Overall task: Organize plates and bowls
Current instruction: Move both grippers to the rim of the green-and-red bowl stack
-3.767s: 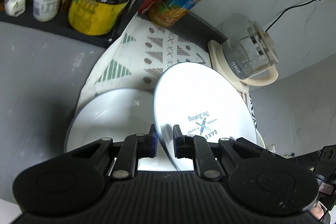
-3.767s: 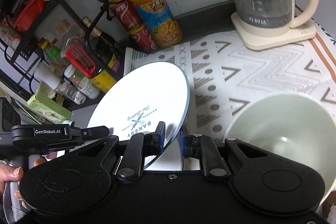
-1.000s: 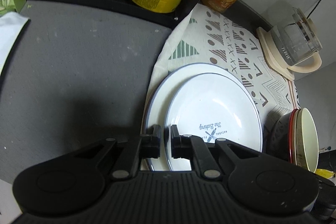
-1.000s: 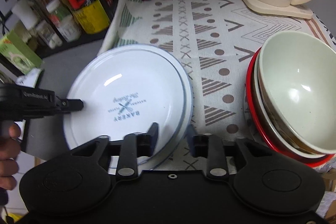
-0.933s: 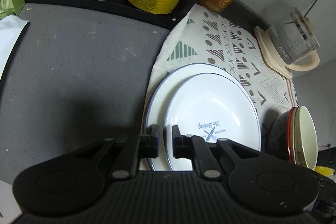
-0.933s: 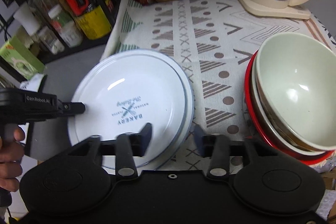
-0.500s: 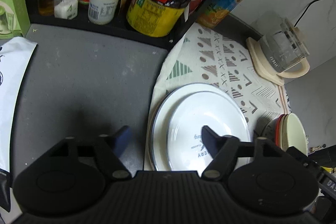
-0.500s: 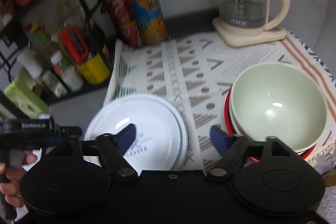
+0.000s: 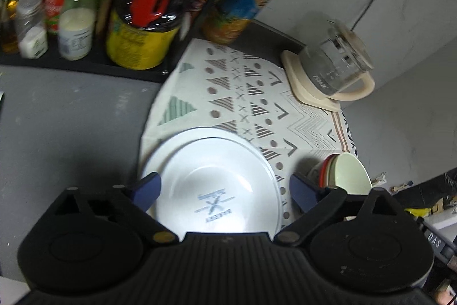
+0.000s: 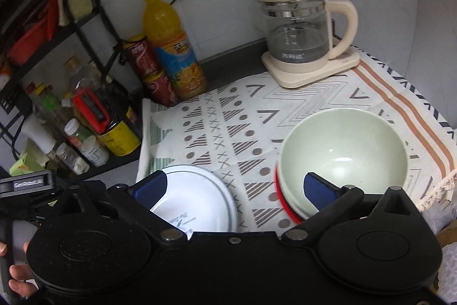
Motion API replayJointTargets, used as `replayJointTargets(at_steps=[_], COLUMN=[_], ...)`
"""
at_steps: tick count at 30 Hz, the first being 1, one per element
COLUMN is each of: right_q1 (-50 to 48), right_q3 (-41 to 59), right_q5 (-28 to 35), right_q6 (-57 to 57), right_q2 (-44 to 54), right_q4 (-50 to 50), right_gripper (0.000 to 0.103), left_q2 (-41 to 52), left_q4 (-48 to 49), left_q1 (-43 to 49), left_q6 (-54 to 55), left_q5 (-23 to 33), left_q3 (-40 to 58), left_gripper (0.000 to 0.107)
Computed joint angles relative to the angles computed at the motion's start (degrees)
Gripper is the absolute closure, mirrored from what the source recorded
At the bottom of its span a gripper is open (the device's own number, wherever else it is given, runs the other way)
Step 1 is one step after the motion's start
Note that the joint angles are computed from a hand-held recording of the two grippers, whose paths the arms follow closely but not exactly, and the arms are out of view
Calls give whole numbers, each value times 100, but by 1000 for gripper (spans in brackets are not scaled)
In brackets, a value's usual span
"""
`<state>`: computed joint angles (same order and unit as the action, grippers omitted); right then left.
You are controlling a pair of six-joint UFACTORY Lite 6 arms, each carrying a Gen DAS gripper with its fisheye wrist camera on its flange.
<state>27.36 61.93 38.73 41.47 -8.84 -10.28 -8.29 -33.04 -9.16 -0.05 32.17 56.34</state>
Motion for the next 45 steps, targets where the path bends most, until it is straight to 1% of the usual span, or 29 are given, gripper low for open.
replayJointTargets(at_steps=[5, 12, 16, 20, 22, 23, 26, 27, 29, 36, 39, 41, 45], right_q1=[-647, -1930, -2563, -3032, -3267, -3376, -3658, -3743, -3909, -4639, -4837, -4980, -5153], right_q3=[-54, -172, -19, 28, -21, -65, -166, -207, -268, -460, -480, -479, -391], right_q5=[11, 127, 396, 482, 520, 534, 588, 588, 591, 872, 942, 991, 1053], right_q6=[-720, -2260, -3218, -3914, -4262, -4408, -4752, -4861, -5071, -5889, -6182, -6424, -6820], right_q2=[-265, -562, -507, -464, -428, -410, -362, -366, -368, -259, -121, 1, 372], right_q4=[329, 1233, 1756, 2090, 2314, 2405, 2573, 2610, 2680, 3033, 3093, 3193, 3417], right_gripper=[0, 0, 0, 1, 1, 1, 2, 2, 3, 9, 13, 16, 17], left_q2=[540, 1277, 1614, 1955, 2122, 2211, 2363, 2438, 2646, 3424, 3621, 3833, 4297], left_q4=[375, 1165, 1414, 1423, 1654, 1807, 2732, 2834, 2753, 3395, 3367, 3596, 3990], left_q1=[-566, -1372, -1755, -2038, -2207, -2299, -2642, -2714, -2784, -3235, -3349, -3471, -3604], left_q6=[-538, -1474, -1718, -1784, -2080, -2225, -3092, -3208, -3232, -3993, -4188, -4475, -5064], left_q5=[-23, -16, 51, 105, 154, 173, 93, 113, 194, 393, 302, 371, 548], left_q3=[664, 1624, 2136, 2622, 2834, 2938, 3118, 3194, 3420, 4194, 4281, 4475, 4933], left_gripper=[10, 10, 10, 10, 10, 10, 10, 10, 10, 12, 13, 13, 16])
